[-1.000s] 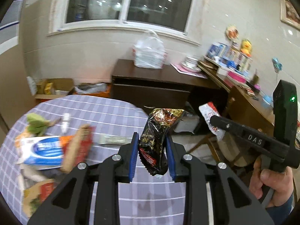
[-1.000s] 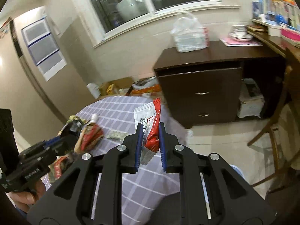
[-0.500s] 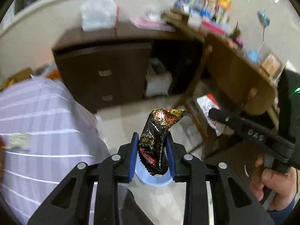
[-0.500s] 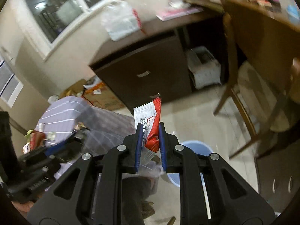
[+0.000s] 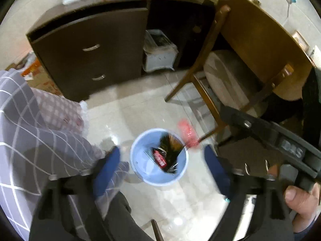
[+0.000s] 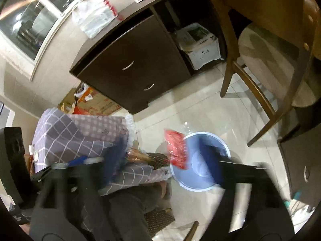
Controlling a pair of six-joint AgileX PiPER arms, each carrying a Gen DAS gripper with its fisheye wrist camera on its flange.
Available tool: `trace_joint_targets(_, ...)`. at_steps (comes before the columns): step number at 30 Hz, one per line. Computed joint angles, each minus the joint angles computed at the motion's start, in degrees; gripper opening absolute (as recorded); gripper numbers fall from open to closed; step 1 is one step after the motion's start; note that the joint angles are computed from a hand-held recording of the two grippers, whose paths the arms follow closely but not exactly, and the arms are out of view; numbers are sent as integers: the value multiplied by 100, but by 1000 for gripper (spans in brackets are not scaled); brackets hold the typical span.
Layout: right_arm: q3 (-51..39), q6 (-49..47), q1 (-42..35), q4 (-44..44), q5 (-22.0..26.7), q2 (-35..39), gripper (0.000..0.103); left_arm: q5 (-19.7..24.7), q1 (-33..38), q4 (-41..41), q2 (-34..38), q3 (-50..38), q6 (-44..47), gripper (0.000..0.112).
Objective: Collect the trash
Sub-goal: 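Swing both tools back toward the table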
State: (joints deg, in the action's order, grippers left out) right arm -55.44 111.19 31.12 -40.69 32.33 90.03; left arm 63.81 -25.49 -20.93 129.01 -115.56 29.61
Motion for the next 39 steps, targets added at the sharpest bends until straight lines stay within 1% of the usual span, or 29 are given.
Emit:
trace_joint_targets(1,24,41,4,-7,5,-17,83,-58,0,12,-53,57,-10,87)
trace_joint_targets(2,64,64,16,8,21,-58,86,-6,14,55,-56,5,-55,88)
trace_joint_targets(3,85,123,53,-16,92,-96,93,29,29,104,-55,-46,-117,88)
trace_joint_targets(4,88,177,94,-50,179,-124,97,60,34,145,-39,-129,-189,88)
trace_joint_targets(6,38,182,196,-17,436,-181,97,46,97,150,-107,-141,-258,88)
trace_joint_targets(9,-77,256,359,-31,799,-221,97,-96,230,31,-399,107,-171,88)
trace_joint_targets(12,-220,381,567,-76,1123,-279,97,-315,379,-124,-821,485,43,92)
trace_joint_targets(14,-379,393,717,-109,1371,-298,97,-509,479,-243,-1125,752,205,92)
trace_joint_targets(19,-931,313,1077,-253,1976,-258,97,-683,766,-591,-1766,1132,596,94)
trace_joint_targets(22,-1445,111,1263,-308,2384,-139,97,-747,944,-795,-2091,1285,808,95)
trace_joint_targets(24,-1738,2,1354,-347,2545,-66,97,-784,1084,-919,-2292,1373,954,95)
trace_joint_targets(30,-2966,-567,1659,-449,3121,448,97,-586,1584,-1302,-2622,1386,1281,95)
trace_joint_targets(34,-3784,-924,1815,-468,3323,869,97,-583,1941,-1475,-2831,1454,1465,95)
trace_joint_targets(39,-5241,-1753,2032,-331,3529,1656,97,-450,2695,-1790,-3050,1541,1746,95)
